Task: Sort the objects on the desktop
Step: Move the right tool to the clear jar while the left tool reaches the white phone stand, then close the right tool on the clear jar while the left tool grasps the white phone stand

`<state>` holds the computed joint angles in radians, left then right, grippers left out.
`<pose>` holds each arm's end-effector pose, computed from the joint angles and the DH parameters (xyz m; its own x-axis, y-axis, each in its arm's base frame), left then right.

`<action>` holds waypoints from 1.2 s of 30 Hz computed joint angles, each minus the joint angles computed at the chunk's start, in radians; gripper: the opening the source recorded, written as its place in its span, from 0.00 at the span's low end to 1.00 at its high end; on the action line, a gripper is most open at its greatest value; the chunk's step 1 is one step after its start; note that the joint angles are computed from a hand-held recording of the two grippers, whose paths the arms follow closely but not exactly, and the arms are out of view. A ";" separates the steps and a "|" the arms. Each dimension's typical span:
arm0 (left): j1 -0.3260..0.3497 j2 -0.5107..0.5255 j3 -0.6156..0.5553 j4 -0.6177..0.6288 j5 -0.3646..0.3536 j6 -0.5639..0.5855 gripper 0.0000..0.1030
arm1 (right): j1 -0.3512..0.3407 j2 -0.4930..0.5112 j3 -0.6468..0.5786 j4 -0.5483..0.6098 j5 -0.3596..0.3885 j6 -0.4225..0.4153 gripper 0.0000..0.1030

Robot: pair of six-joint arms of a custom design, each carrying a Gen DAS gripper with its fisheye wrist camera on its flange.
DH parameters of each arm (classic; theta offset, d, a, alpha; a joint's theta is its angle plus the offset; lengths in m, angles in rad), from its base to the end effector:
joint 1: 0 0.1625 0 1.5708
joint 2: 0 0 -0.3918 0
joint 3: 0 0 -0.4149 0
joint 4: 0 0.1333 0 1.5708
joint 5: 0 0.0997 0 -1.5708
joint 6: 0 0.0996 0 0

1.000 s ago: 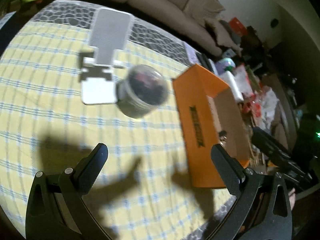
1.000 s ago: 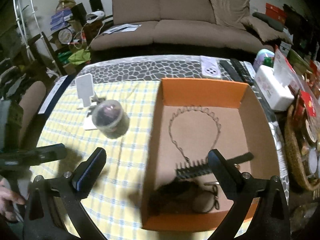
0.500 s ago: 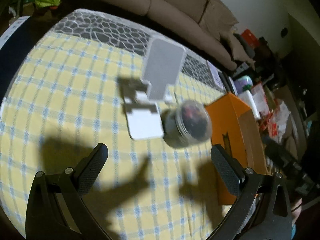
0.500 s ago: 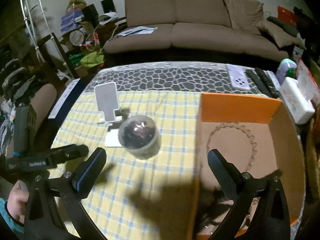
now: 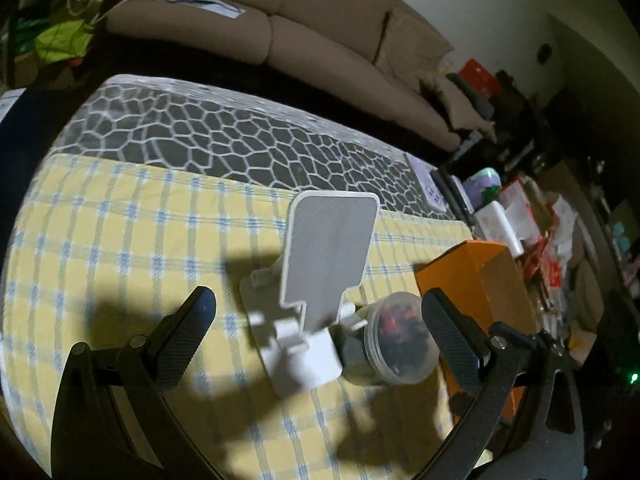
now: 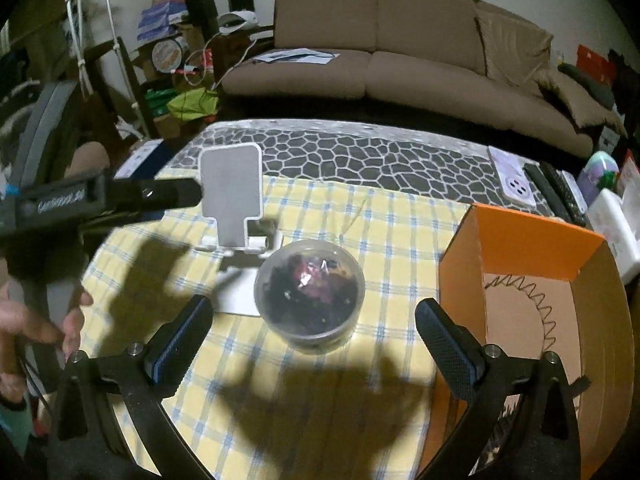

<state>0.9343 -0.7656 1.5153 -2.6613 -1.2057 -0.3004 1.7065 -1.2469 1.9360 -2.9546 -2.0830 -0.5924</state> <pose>-0.2869 -0.6723 0.0969 -0.9511 0.2144 -0.2225 0.2918 0.8599 -0.4188 0.1618 -0.5604 0.2672 -0.6937 -0.2650 0.6698 -0.5921 0.7392 -0.3208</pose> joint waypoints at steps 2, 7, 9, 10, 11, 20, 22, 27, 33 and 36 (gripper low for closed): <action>0.003 0.017 -0.017 0.002 -0.004 0.005 1.00 | -0.001 0.019 -0.008 -0.005 -0.014 -0.010 1.00; 0.008 0.050 -0.048 -0.008 -0.014 0.019 1.00 | -0.008 0.066 -0.019 -0.032 -0.045 -0.031 1.00; 0.003 0.061 -0.060 -0.001 0.006 0.032 1.00 | -0.008 0.081 -0.019 -0.054 -0.057 -0.039 1.00; -0.002 0.068 -0.069 0.008 0.023 0.039 1.00 | -0.009 0.088 -0.020 -0.062 -0.058 -0.042 1.00; -0.007 0.076 -0.079 0.022 0.044 0.046 1.00 | -0.008 0.096 -0.020 -0.074 -0.063 -0.044 1.00; -0.056 0.157 -0.177 0.131 0.224 0.060 1.00 | -0.014 0.161 -0.023 -0.176 -0.116 -0.045 1.00; -0.056 0.174 -0.196 0.147 0.237 0.043 1.00 | -0.023 0.162 -0.021 -0.185 -0.110 -0.029 1.00; -0.048 0.184 -0.205 0.130 0.232 0.032 1.00 | -0.049 0.160 -0.018 -0.208 -0.059 0.017 1.00; -0.032 0.188 -0.208 0.113 0.202 0.035 0.96 | -0.055 0.198 -0.039 -0.241 -0.042 0.007 1.00; -0.026 0.197 -0.217 0.124 0.179 0.040 0.82 | -0.054 0.224 -0.050 -0.274 -0.040 -0.029 1.00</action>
<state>0.9086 -0.5688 1.2985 -2.5369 -1.0271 -0.2604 1.6523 -1.0225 1.8859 -3.2290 -2.1227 -0.6216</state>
